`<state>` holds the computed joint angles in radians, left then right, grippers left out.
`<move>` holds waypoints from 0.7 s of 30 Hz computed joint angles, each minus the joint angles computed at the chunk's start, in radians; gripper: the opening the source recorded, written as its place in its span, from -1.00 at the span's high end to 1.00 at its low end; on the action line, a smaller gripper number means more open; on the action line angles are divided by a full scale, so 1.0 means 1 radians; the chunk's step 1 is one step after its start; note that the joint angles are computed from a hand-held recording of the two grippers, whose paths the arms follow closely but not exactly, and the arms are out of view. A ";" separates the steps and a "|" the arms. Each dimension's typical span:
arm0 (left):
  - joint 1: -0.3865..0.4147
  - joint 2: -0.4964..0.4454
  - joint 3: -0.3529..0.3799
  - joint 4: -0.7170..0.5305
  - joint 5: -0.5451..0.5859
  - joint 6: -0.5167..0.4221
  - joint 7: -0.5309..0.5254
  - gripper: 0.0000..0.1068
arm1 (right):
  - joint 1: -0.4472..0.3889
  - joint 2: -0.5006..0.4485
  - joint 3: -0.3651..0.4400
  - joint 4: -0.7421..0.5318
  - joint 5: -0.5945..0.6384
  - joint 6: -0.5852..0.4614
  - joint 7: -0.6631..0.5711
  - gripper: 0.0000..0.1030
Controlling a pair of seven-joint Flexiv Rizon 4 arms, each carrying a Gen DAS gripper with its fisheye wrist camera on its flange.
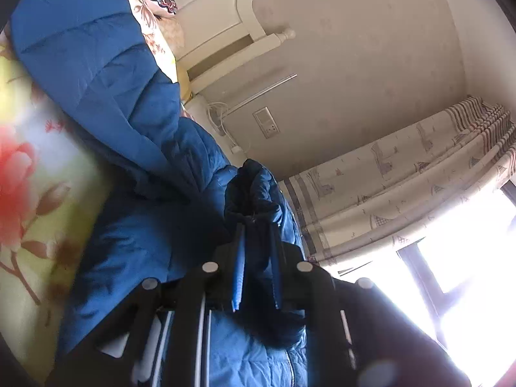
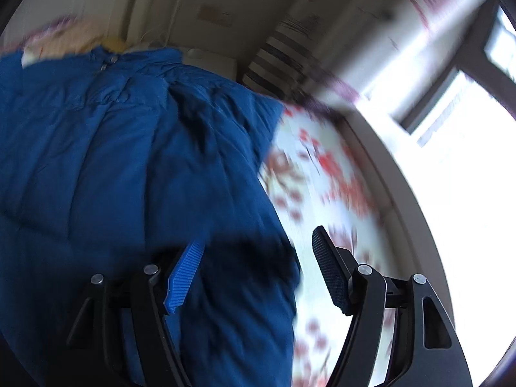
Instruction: Fold large clothes
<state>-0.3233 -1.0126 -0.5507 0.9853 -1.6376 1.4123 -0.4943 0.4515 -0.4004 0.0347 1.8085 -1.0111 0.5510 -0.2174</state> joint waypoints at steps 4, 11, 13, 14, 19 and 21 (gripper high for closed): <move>-0.007 -0.003 0.009 -0.001 0.058 0.008 -0.027 0.74 | 0.004 -0.049 -0.035 -0.032 -0.096 0.029 -0.016 -0.02; -0.037 -0.052 0.144 -0.025 0.424 -0.086 -0.394 0.74 | -0.138 0.076 -0.034 0.152 -0.202 0.352 0.399 0.54; -0.059 -0.060 0.206 -0.036 0.515 -0.077 -0.495 0.73 | -0.138 0.073 -0.026 0.146 -0.170 0.336 0.395 0.54; -0.068 -0.059 0.233 -0.033 0.547 -0.060 -0.540 0.73 | -0.155 0.079 -0.027 0.161 -0.165 0.385 0.427 0.52; -0.072 -0.045 0.225 0.013 0.580 0.178 -0.610 0.76 | -0.295 0.095 -0.133 0.262 -0.462 0.885 0.894 0.43; -0.087 -0.040 0.247 0.032 0.603 0.308 -0.664 0.75 | -0.307 0.095 -0.106 0.256 -0.474 0.848 0.894 0.42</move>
